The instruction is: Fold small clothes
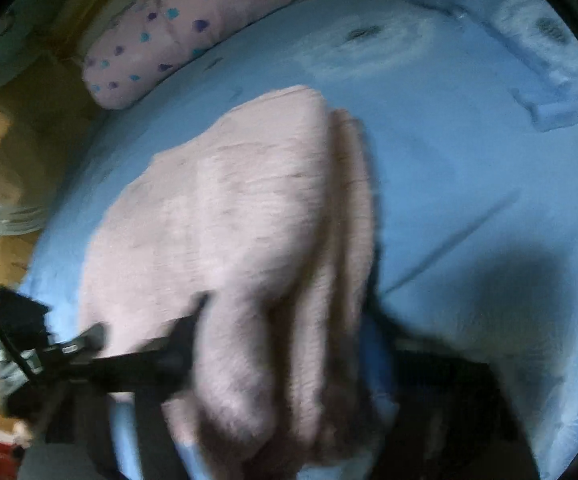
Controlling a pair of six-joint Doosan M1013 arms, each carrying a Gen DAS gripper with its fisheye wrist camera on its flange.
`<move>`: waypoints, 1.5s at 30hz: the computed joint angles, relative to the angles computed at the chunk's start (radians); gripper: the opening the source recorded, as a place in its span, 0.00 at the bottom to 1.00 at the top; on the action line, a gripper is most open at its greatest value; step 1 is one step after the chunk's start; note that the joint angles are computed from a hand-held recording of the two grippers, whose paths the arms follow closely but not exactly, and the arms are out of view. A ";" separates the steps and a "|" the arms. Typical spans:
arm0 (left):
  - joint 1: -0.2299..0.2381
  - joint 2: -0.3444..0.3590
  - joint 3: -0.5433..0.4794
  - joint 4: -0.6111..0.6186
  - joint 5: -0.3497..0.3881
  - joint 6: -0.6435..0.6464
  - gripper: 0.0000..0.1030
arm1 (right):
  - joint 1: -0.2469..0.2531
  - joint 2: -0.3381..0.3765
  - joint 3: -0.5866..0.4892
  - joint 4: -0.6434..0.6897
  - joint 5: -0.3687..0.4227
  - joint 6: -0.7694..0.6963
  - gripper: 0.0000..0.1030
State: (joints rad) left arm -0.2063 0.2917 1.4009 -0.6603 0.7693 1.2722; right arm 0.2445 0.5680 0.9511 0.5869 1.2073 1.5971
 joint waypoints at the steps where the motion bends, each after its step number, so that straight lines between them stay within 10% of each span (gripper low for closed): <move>1: -0.008 -0.007 -0.004 0.044 0.004 -0.032 0.18 | 0.000 0.001 -0.009 0.009 0.015 0.006 0.33; 9: -0.072 -0.060 -0.004 0.312 0.101 -0.203 0.17 | 0.005 -0.030 -0.002 -0.004 0.086 0.058 0.32; 11: -0.063 -0.054 -0.003 0.293 0.105 -0.188 0.24 | 0.026 -0.033 -0.015 -0.121 0.083 0.073 0.44; 16: -0.044 -0.061 0.001 0.285 0.033 -0.235 0.32 | 0.065 -0.066 0.015 -0.381 -0.126 0.090 0.64; 24: 0.030 0.056 -0.121 0.139 0.116 -0.125 0.57 | 0.012 0.144 -0.271 -0.129 0.160 0.042 0.93; 27: 0.066 0.104 -0.128 -0.044 0.123 -0.081 0.68 | 0.003 0.168 -0.286 -0.061 0.152 0.048 1.00; 30: 0.076 0.127 -0.140 -0.234 0.174 0.051 0.36 | 0.015 0.183 -0.312 -0.076 0.177 0.024 0.88; 32: 0.060 0.146 -0.184 -0.143 0.212 0.062 0.24 | 0.018 0.189 -0.323 -0.060 0.169 0.024 0.40; 37: 0.026 0.146 -0.232 0.094 0.181 -0.033 0.10 | 0.024 0.128 -0.214 -0.054 -0.018 -0.006 0.31; 45: -0.055 0.193 -0.374 0.540 0.185 -0.006 0.07 | 0.035 0.198 -0.342 -0.109 -0.024 0.032 0.31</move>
